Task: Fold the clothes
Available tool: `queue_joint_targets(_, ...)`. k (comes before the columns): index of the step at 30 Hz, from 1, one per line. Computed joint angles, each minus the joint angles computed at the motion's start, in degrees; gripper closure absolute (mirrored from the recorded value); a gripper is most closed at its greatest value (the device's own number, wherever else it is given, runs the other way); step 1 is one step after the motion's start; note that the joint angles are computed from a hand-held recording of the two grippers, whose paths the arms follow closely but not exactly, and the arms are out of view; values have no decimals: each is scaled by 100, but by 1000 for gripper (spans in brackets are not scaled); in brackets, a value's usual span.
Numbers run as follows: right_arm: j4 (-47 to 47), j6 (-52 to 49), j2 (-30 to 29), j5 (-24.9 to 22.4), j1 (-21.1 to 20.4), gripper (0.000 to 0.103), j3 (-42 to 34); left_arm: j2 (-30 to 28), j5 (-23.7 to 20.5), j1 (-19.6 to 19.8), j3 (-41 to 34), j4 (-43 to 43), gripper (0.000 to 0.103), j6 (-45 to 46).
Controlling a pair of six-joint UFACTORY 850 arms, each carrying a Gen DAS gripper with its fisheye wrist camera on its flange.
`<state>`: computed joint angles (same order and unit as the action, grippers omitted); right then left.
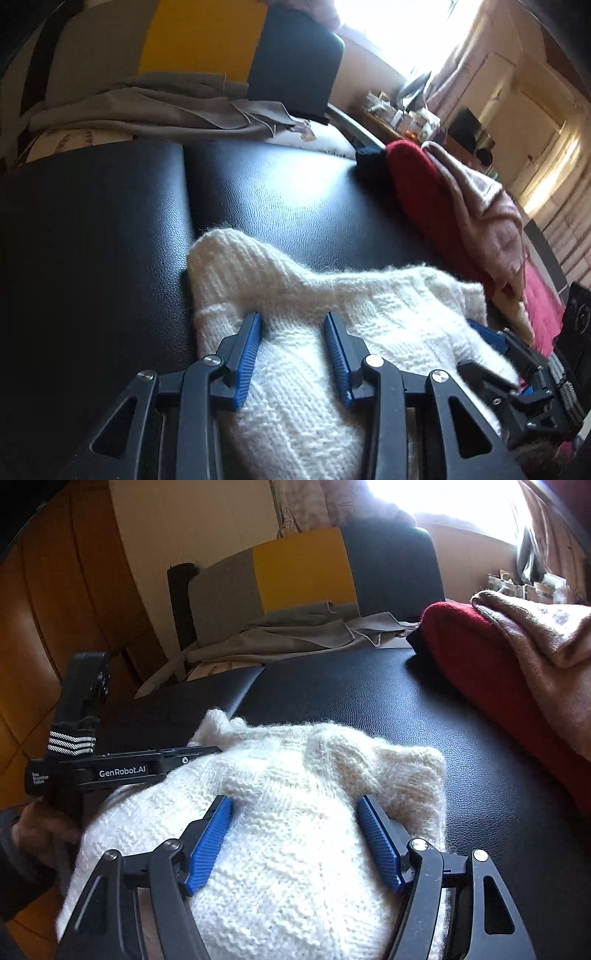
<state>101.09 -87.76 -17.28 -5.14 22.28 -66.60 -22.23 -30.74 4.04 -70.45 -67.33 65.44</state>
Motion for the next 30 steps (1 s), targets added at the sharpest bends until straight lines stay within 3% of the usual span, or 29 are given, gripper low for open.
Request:
queue_joint_targets(5,197,-174,-26,-122,-44,30,-21,471,-649,586,466,-1142,63,396)
queue_joint_targets(10,424,-250,24,-465,-157,26,37,715,-1533,1174,908,-1011,56,7)
queue_joint_targets(14,-242,646,295,-912,-321,11,161,715,-2339,1430,1107,-988,55,-47)
queue_joint_targets(16,275,288,582,-1207,-433,2,406,628,-2659,1478,1098,-1028,52,-66)
queue_joint_targets(18,186,555,851,-1641,-615,0,659,558,-2820,1490,1058,-1017,52,-103)
queue_joint_targets(24,-1636,3015,1116,-3143,-1332,0,1107,279,-3294,1383,788,-855,51,11)
queue_joint_targets(26,-1835,3231,1148,-3203,-1427,0,1239,201,-3284,1292,675,-672,49,-7)
queue_joint_targets(30,-2152,3616,962,-3228,-1445,0,1201,-123,-3403,1162,324,-400,33,-107)
